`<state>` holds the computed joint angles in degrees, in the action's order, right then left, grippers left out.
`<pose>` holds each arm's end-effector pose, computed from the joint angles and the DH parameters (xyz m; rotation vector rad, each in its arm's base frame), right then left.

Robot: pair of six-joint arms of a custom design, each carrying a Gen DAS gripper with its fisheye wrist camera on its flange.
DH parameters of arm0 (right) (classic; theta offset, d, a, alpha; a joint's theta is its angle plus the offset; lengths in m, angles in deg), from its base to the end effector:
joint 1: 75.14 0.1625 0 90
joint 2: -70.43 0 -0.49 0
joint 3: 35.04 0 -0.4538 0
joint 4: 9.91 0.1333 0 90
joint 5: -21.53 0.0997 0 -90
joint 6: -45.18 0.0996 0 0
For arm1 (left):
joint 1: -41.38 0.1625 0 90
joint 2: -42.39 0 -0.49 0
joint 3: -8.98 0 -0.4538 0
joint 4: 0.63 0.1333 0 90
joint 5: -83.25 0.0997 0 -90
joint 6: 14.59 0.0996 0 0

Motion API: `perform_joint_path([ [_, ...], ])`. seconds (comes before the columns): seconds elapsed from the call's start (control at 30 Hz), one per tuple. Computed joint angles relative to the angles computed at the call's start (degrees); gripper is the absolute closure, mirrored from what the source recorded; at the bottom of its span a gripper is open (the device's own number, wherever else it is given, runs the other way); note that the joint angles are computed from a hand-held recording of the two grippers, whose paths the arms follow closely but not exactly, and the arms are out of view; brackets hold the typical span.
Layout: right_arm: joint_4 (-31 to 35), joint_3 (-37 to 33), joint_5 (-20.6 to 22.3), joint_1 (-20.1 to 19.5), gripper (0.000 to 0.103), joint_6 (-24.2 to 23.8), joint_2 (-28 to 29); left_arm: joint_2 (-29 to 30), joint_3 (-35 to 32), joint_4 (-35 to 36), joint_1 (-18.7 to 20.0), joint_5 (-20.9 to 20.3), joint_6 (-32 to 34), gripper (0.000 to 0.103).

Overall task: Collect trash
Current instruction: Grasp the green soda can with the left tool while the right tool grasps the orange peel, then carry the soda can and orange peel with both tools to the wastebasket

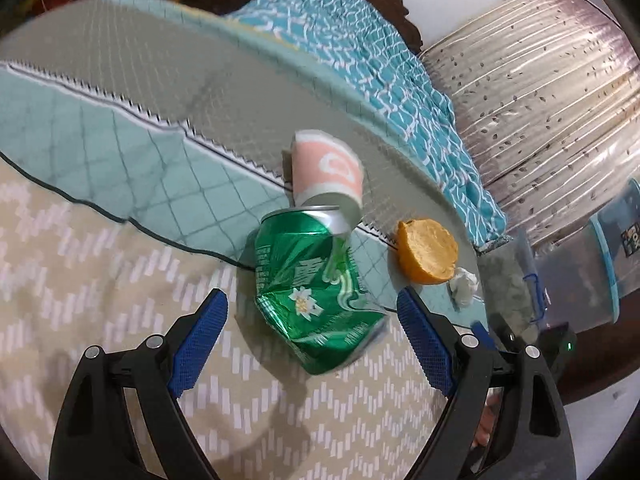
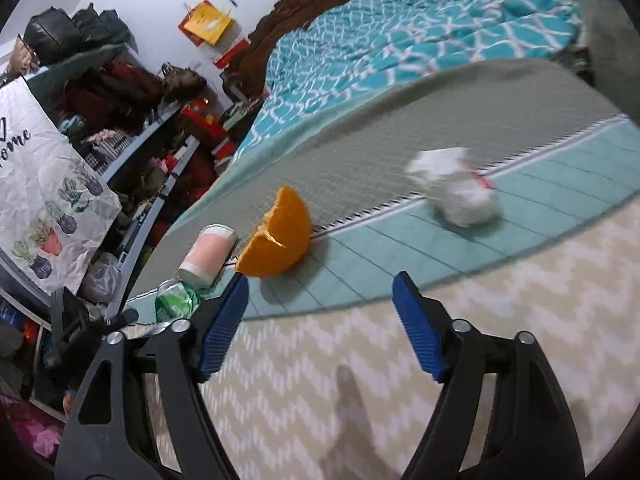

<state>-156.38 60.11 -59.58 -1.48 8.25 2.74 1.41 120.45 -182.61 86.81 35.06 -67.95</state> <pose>-0.0609 -0.7362 0.3689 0.5853 -2.8905 0.7846 -0.3079 -0.5971 0.0235 -0.4043 2.6919 -1.1205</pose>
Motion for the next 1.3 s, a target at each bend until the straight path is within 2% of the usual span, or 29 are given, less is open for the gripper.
perform_joint_path([
  [0.2, -1.66, -1.78, -5.23, 4.38, 0.012, -2.93, 5.74, 1.79, -1.12, -2.91, 2.01, -4.07, 2.8, 0.018],
  [0.4, -0.89, -5.25, -6.01, 5.43, 0.012, 4.25, 10.15, 3.62, -3.43, -1.67, 1.71, -2.39, 5.46, 0.018],
  [0.43, -1.42, -5.23, -7.17, 5.61, 0.014, 4.23, 10.73, 4.06, -3.77, -1.26, 1.41, -1.54, 5.72, 0.027],
  [0.47, -2.89, -4.63, -7.41, 5.65, 0.017, 3.55, 10.74, 4.35, -3.68, -2.62, 1.59, -2.64, 6.69, 0.033],
  [0.53, -4.0, -3.56, -9.0, 5.96, 0.043, 1.33, 10.46, 4.97, -3.51, -5.45, 1.85, -5.81, 7.85, 0.04],
  [0.57, -3.2, -3.18, -9.41, 5.9, 0.051, 0.74, 10.1, 5.07, -3.61, -5.12, 1.68, -5.73, 8.07, 0.04],
  [0.6, -1.3, -3.57, -9.34, 5.67, 0.072, 0.95, 10.01, 5.08, -3.64, -4.3, 1.25, -5.06, 8.21, 0.04],
  [0.63, 0.24, -3.59, -8.61, 5.27, 0.084, 1.21, 9.65, 5.12, -3.93, -2.74, 0.71, -4.24, 8.3, 0.041],
  [0.67, 0.82, -3.04, -7.91, 4.85, 0.087, 1.34, 9.06, 5.11, -3.92, -2.26, 0.44, -4.11, 8.23, 0.043],
  [0.7, 1.17, -2.2, -7.19, 4.47, 0.087, 1.01, 8.24, 5.1, -3.69, -2.51, 0.18, -4.73, 8.21, 0.045],
  [0.73, 1.23, -1.45, -6.89, 4.26, 0.089, 0.67, 7.56, 5.11, -3.22, -3.77, -0.06, -5.8, 8.33, 0.056],
  [0.77, 2.11, -0.4, -6.0, 3.8, 0.089, 0.13, 6.38, 5.01, -2.73, -4.8, -0.14, -6.76, 8.44, 0.078],
  [0.8, 2.53, 0.26, -5.8, 3.53, 0.089, -0.1, 5.69, 4.85, -2.16, -6.09, -0.1, -9.31, 8.6, 0.079],
  [0.9, 4.78, 2.82, -4.29, 2.1, 0.089, -0.82, 2.78, 4.98, -1.45, -4.58, -1.41, -8.98, 7.62, 0.084],
  [1.03, 6.03, 6.4, -2.34, -0.45, 0.089, -2.29, -1.48, 5.43, -0.63, -4.77, -2.66, -10.37, 6.73, 0.084],
  [1.13, 7.0, 8.73, -0.1, -3.52, 0.089, -2.87, -5.18, 6.16, -0.92, -4.74, -3.39, -12.4, 6.76, 0.084],
  [1.3, 8.18, 9.82, 4.4, -9.24, 0.089, -0.93, -9.73, 7.93, -3.62, -3.65, -4.8, -15.04, 9.72, 0.085],
])
